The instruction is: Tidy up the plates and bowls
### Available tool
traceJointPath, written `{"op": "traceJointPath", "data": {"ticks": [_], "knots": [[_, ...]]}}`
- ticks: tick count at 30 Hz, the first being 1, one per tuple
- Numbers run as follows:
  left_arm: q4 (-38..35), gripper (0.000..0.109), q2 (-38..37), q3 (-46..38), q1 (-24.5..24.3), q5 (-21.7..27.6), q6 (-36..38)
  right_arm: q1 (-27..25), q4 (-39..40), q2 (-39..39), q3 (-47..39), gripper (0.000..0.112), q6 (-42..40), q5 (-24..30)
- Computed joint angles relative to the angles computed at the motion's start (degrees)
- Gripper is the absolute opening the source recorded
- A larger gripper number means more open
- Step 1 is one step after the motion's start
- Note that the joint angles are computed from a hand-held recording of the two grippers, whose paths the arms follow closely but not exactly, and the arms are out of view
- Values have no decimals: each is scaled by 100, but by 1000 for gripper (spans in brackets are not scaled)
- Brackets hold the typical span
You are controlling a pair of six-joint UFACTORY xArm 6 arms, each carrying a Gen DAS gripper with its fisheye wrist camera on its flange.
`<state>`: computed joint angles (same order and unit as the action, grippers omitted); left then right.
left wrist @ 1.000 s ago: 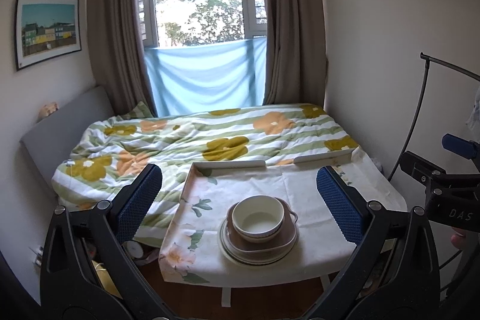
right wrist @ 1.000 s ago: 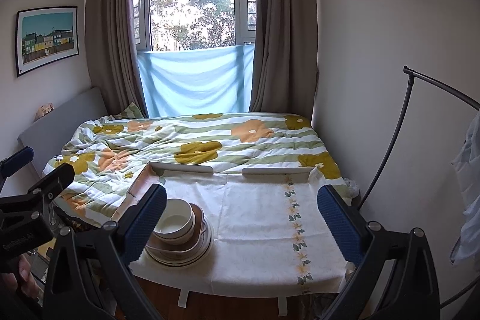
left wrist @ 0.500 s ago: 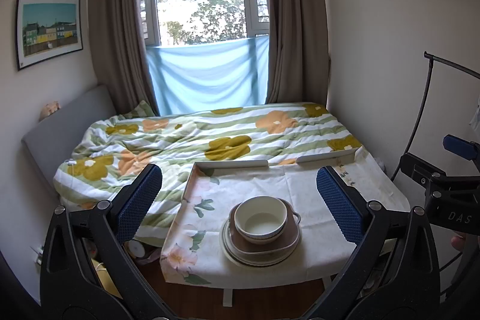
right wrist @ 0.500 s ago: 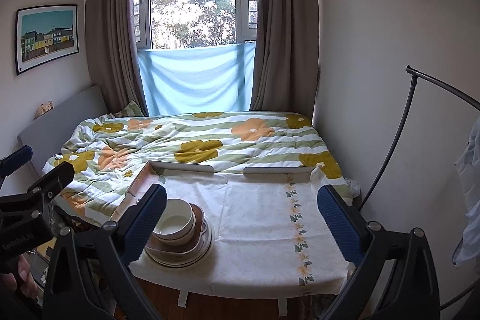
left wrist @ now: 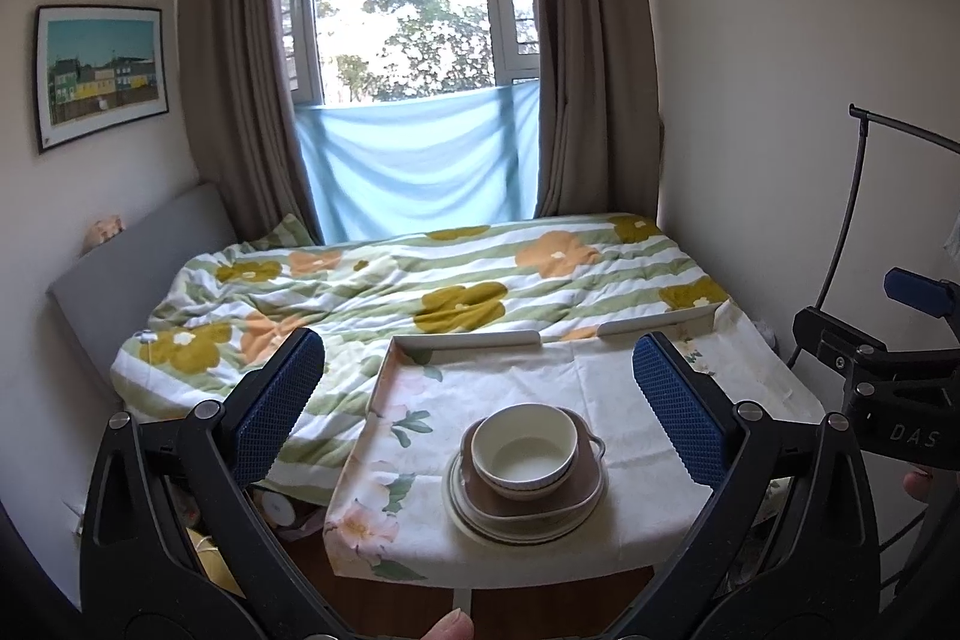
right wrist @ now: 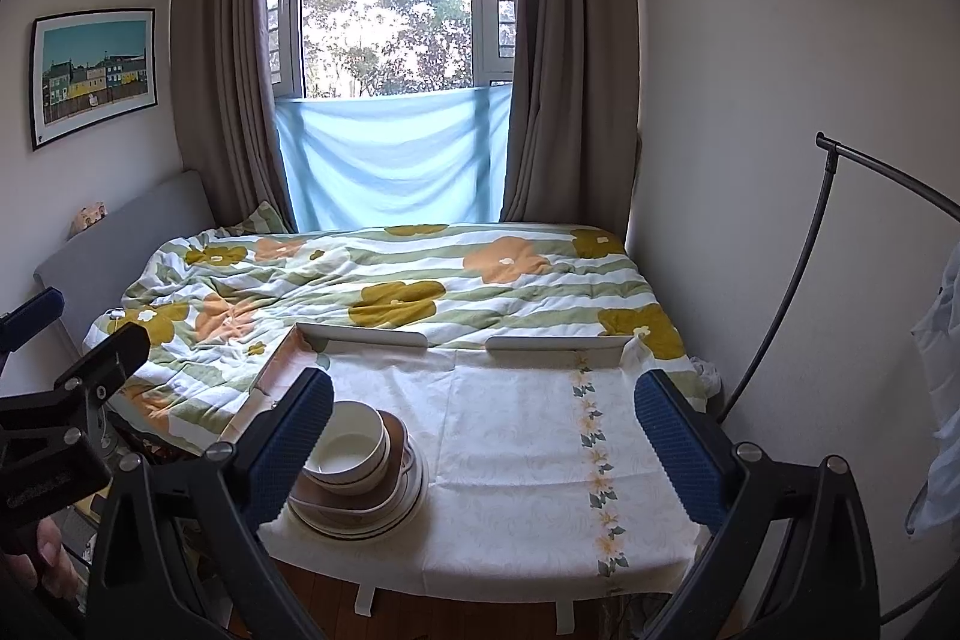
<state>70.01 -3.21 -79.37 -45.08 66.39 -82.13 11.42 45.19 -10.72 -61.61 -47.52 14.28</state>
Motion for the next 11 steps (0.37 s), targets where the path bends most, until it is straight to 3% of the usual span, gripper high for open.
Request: {"op": "traceJointPath", "data": {"ticks": [11], "knots": [[51, 103, -29, 133, 104, -94, -21, 20, -67, 92, -75, 100, 71, 20]]}}
